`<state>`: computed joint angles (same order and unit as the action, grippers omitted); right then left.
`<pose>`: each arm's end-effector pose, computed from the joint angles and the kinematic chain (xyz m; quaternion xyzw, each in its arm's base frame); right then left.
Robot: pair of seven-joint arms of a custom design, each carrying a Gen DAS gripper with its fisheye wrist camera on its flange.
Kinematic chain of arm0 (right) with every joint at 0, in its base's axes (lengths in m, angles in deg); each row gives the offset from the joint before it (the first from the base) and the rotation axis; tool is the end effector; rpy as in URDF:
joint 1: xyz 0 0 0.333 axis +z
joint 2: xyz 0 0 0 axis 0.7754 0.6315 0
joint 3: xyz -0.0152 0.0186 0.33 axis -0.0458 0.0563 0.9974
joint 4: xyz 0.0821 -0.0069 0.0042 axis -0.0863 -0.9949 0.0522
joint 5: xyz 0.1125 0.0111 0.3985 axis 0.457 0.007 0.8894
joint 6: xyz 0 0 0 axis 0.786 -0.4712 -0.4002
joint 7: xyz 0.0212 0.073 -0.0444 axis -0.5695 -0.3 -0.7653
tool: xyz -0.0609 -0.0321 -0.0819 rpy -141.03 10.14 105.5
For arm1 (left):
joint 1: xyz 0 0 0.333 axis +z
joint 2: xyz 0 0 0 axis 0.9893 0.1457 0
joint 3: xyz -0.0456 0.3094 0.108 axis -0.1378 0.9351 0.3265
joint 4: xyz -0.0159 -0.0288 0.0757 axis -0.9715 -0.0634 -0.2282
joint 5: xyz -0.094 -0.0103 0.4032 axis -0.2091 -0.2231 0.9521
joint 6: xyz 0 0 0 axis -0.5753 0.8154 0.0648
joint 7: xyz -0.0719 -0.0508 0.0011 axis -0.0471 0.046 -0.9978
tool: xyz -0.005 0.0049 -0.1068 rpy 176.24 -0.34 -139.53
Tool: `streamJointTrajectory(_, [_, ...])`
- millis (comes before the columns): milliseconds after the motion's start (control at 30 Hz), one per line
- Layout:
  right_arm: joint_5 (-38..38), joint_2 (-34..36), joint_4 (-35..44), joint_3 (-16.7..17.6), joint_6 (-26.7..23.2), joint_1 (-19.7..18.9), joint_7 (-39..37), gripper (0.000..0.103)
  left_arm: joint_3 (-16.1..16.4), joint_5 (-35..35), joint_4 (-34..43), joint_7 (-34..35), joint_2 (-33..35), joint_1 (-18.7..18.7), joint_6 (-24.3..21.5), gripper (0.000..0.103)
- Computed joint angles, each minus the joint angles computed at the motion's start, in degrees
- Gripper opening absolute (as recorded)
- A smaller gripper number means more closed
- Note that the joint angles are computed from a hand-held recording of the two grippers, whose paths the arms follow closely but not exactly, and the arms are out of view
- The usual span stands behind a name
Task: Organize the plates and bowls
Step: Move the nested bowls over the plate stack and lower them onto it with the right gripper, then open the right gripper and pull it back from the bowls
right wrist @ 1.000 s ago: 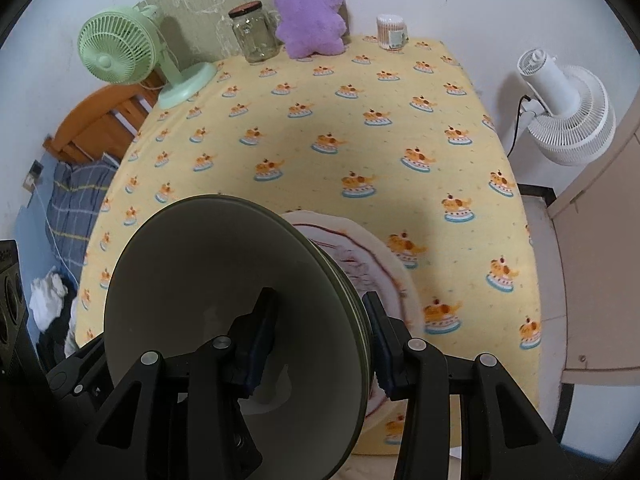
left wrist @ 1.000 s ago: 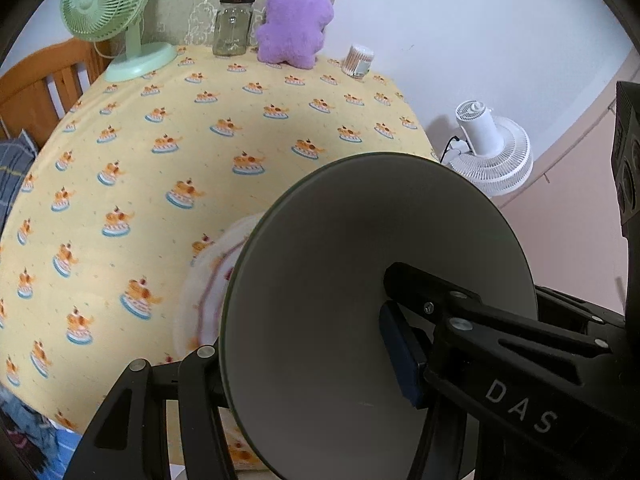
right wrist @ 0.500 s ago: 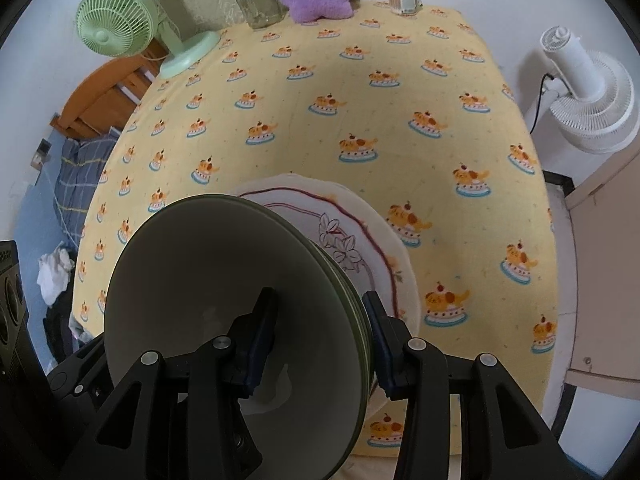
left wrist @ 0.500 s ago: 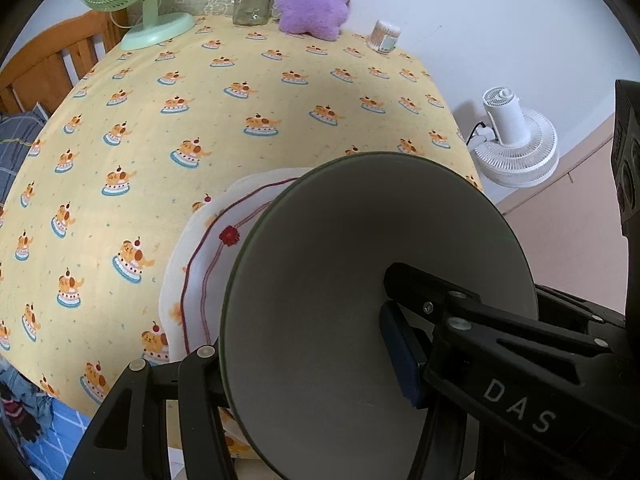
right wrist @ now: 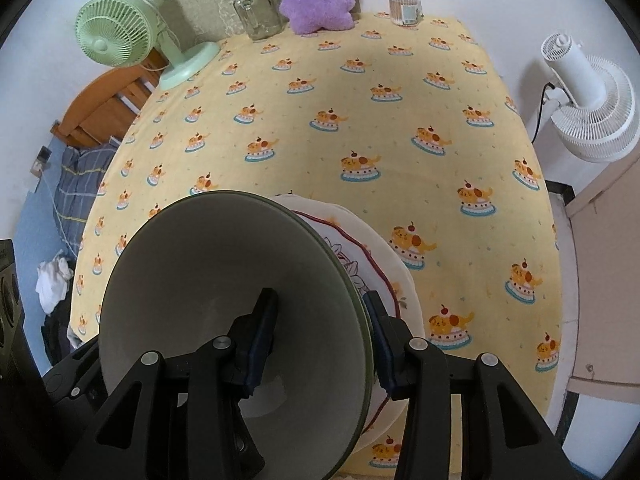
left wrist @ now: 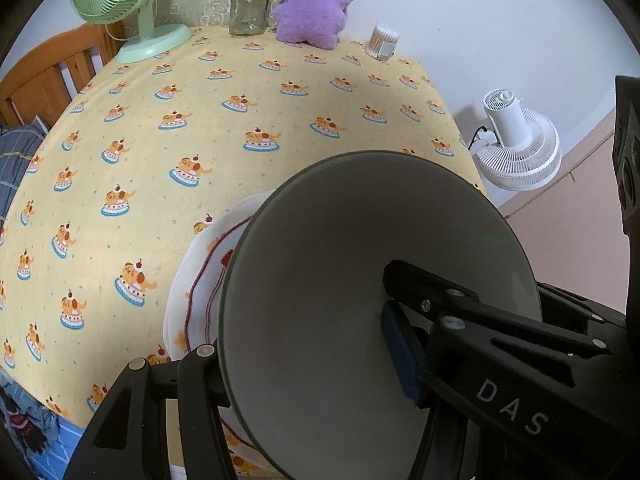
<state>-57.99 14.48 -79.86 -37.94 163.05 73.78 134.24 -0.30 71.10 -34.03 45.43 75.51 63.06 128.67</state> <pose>0.5655 0.3326 0.4494 -0.7765 0.5918 -0.0190 0.2156 0.5245 -0.3382 0.4606 -0.7439 0.6272 -0.2192 0.0715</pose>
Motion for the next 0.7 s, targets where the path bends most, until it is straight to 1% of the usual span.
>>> streamJointTrajectory(67, [-0.3,-0.3,-0.9,0.1,1.5,0.1,-0.9,0.049,0.2,3.3,0.2,-3.1,0.0,-0.5,-1.4,0.072])
streamJointTrajectory(100, [-0.3,-0.4,-1.1,0.2,2.0,0.1,-1.3,0.05,0.3,4.5,0.0,-4.5,-0.2,-0.7,-1.6,0.074])
streamJointTrajectory(133, [-0.5,-0.5,-1.4,0.1,2.4,0.2,-1.3,0.056,0.3,5.2,-0.2,-5.4,-0.4,-0.7,-1.9,0.077])
streamJointTrajectory(167, [-1.2,-0.5,-1.6,-0.1,2.5,0.3,-0.8,0.061,0.3,6.1,-0.5,-6.6,-0.7,-0.8,-2.1,0.079])
streamJointTrajectory(200, [-2.1,-0.6,-1.8,-0.3,2.6,0.4,-0.1,0.069,0.2,6.5,-0.8,-7.3,-0.9,-0.9,-2.2,0.079])
streamJointTrajectory(233, [-1.9,-0.8,-2.3,-0.4,2.9,0.2,-0.1,0.075,0.1,6.8,-1.1,-8.0,-1.1,-0.9,-2.3,0.082])
streamJointTrajectory(300, [0.4,-1.4,-3.4,-0.1,3.7,-0.5,-1.2,0.079,0.0,7.5,-1.2,-9.2,-1.5,-0.9,-3.3,0.084])
streamJointTrajectory(433, [-2.2,-2.7,-4.5,-0.7,4.4,0.0,2.2,0.08,-0.2,8.7,-1.6,-9.2,-2.7,-0.6,-3.7,0.088])
streamJointTrajectory(600, [-7.6,-4.6,-5.3,-1.2,4.7,0.8,9.4,0.08,-0.3,9.6,-3.6,-6.2,-5.5,0.4,-0.1,0.089])
streamJointTrajectory(700, [-13.4,-5.9,-5.7,-1.4,5.8,1.7,16.1,0.08,-0.1,9.7,-5.2,-3.8,-7.4,1.5,1.9,0.089])
